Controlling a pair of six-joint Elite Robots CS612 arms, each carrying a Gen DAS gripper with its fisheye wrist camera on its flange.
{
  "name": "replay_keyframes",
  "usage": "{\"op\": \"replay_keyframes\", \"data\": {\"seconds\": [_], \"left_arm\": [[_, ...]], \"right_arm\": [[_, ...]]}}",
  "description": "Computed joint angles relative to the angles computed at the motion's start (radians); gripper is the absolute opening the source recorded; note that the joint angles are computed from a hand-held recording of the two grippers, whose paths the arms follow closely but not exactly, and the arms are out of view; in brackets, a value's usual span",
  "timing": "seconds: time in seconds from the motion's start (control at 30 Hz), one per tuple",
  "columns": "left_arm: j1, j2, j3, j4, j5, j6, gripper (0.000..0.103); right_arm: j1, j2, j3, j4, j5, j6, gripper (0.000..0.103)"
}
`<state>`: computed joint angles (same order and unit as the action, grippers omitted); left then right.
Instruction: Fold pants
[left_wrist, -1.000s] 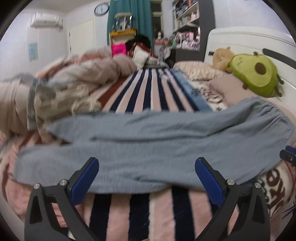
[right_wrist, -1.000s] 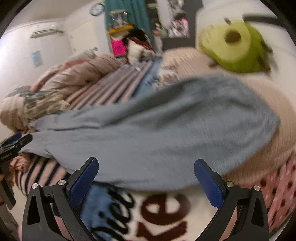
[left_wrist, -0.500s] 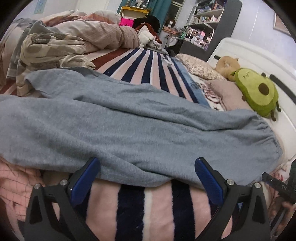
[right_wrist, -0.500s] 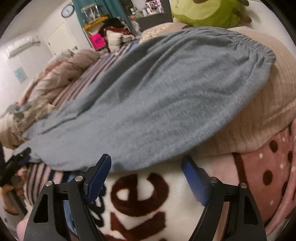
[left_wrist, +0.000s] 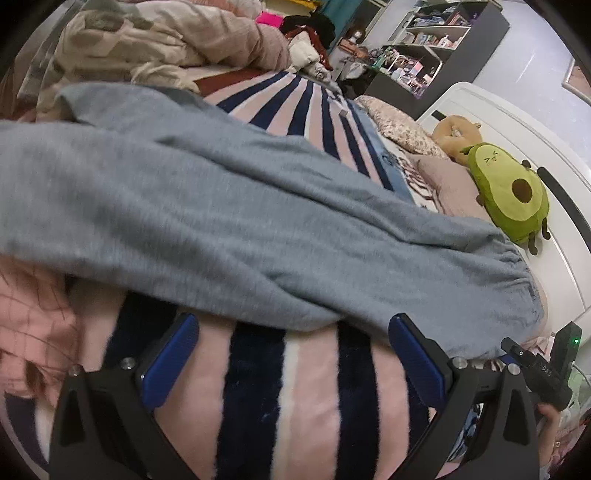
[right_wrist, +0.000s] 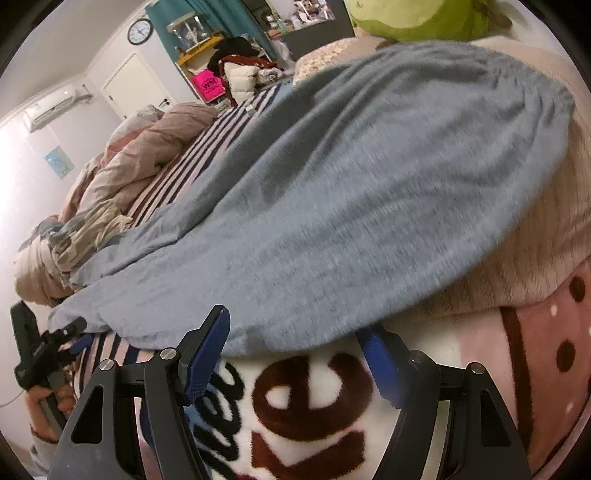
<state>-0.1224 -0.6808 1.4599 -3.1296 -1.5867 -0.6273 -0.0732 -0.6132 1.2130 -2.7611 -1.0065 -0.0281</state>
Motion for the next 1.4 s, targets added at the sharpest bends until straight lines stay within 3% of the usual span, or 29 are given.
{"op": "replay_keyframes", "data": {"seconds": [0.1, 0.13, 0.2, 0.27, 0.43, 0.47, 0.57, 0.6, 0.63, 0.67, 0.73, 1.0, 1.23, 1.4], "left_arm": [[0.005, 0.016, -0.015, -0.04, 0.002, -0.007, 0.098], [0.008, 0.023, -0.025, -0.047, 0.001, -0.008, 0.091], [0.012, 0.035, -0.048, -0.044, 0.019, -0.008, 0.073], [0.013, 0.042, -0.066, -0.037, 0.051, -0.01, 0.048], [0.012, 0.043, -0.085, -0.029, 0.095, 0.013, 0.01], [0.013, 0.042, -0.083, -0.04, 0.095, 0.012, 0.007], [0.011, 0.037, -0.073, -0.073, 0.112, 0.025, 0.003], [0.011, 0.037, -0.074, -0.073, 0.116, 0.035, 0.003], [0.011, 0.036, -0.075, -0.071, 0.12, 0.041, 0.003], [0.01, 0.035, -0.075, -0.071, 0.123, 0.044, 0.002], [0.007, 0.03, -0.069, -0.086, 0.132, 0.058, 0.002], [0.009, 0.019, -0.099, -0.085, 0.164, 0.155, 0.002], [0.029, 0.062, -0.227, -0.013, 0.183, 0.236, 0.002], [0.045, 0.127, -0.371, 0.084, 0.189, 0.272, 0.002]], "right_arm": [[0.0, 0.006, -0.004, -0.012, 0.019, 0.023, 0.067], [0.0, 0.006, -0.004, -0.016, 0.024, 0.026, 0.067], [-0.005, 0.005, 0.0, -0.02, 0.039, 0.031, 0.067], [-0.008, 0.003, 0.005, -0.032, 0.045, 0.043, 0.067], [-0.024, 0.002, 0.019, -0.069, 0.055, 0.068, 0.064], [-0.023, 0.003, 0.018, -0.079, 0.054, 0.076, 0.061], [-0.022, 0.009, 0.008, -0.103, 0.059, 0.088, 0.055], [-0.019, 0.011, 0.0, -0.096, 0.052, 0.082, 0.048], [-0.016, 0.014, -0.008, -0.088, 0.04, 0.075, 0.041], [-0.012, 0.016, -0.015, -0.082, 0.023, 0.066, 0.022], [-0.005, 0.015, -0.019, -0.092, 0.011, 0.042, 0.006], [-0.012, 0.039, -0.099, -0.105, 0.137, -0.003, 0.002], [0.012, 0.11, -0.31, 0.031, 0.107, -0.123, 0.002], [0.035, 0.216, -0.55, 0.166, 0.066, -0.186, 0.001]]}}
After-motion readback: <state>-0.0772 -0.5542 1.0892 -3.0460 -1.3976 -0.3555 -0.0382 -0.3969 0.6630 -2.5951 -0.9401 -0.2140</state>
